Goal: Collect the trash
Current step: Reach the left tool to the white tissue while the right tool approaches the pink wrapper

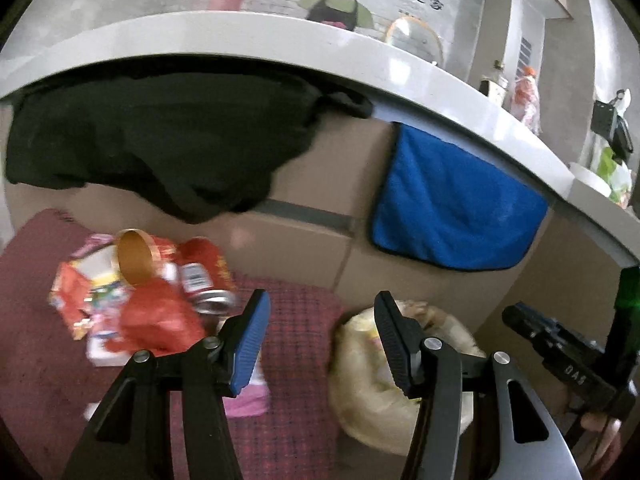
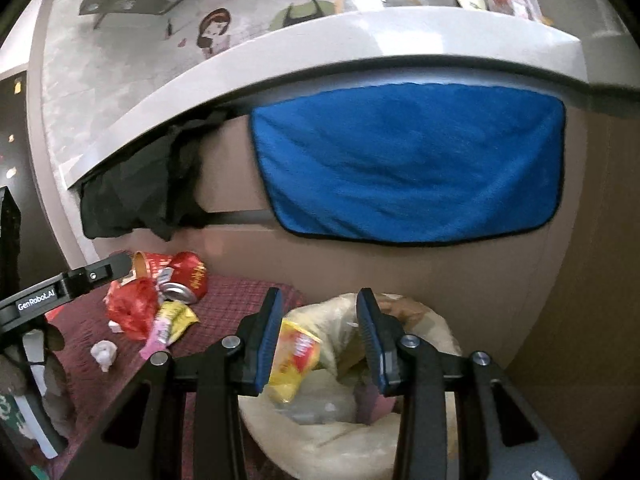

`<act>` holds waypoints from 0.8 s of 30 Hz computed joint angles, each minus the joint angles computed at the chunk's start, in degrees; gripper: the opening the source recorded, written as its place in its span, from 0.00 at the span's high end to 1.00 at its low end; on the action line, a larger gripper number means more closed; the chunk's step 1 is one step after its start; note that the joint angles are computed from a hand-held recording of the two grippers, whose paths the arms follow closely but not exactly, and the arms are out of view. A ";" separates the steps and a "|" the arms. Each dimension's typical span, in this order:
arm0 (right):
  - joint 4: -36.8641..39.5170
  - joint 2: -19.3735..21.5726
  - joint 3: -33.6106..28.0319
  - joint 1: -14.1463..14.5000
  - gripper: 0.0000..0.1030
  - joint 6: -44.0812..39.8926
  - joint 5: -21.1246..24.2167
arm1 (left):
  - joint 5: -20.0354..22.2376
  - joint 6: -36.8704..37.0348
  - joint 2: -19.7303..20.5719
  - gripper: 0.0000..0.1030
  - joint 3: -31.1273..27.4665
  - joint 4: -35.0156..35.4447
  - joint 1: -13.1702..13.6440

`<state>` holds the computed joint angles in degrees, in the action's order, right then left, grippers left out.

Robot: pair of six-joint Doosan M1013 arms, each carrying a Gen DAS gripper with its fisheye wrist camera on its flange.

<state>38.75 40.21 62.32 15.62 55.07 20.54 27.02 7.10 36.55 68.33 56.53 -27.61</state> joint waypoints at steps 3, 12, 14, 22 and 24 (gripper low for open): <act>-1.48 -0.21 0.26 1.00 0.65 0.27 0.50 | 0.70 -2.17 -1.87 0.46 3.36 1.30 0.46; 3.07 0.02 0.02 3.29 0.65 -5.94 3.31 | 0.87 -15.89 -7.45 0.46 14.80 8.34 3.48; 4.16 0.73 -0.88 3.94 0.65 -7.07 4.44 | 1.04 -17.70 -8.03 0.46 16.28 8.92 3.93; 1.72 6.19 -8.10 6.66 0.65 -3.00 13.69 | -2.86 -14.72 -8.30 0.47 19.77 1.81 5.48; 1.47 7.04 -9.10 7.12 0.65 -2.32 14.50 | -3.36 -11.52 -7.59 0.46 19.43 -2.51 5.87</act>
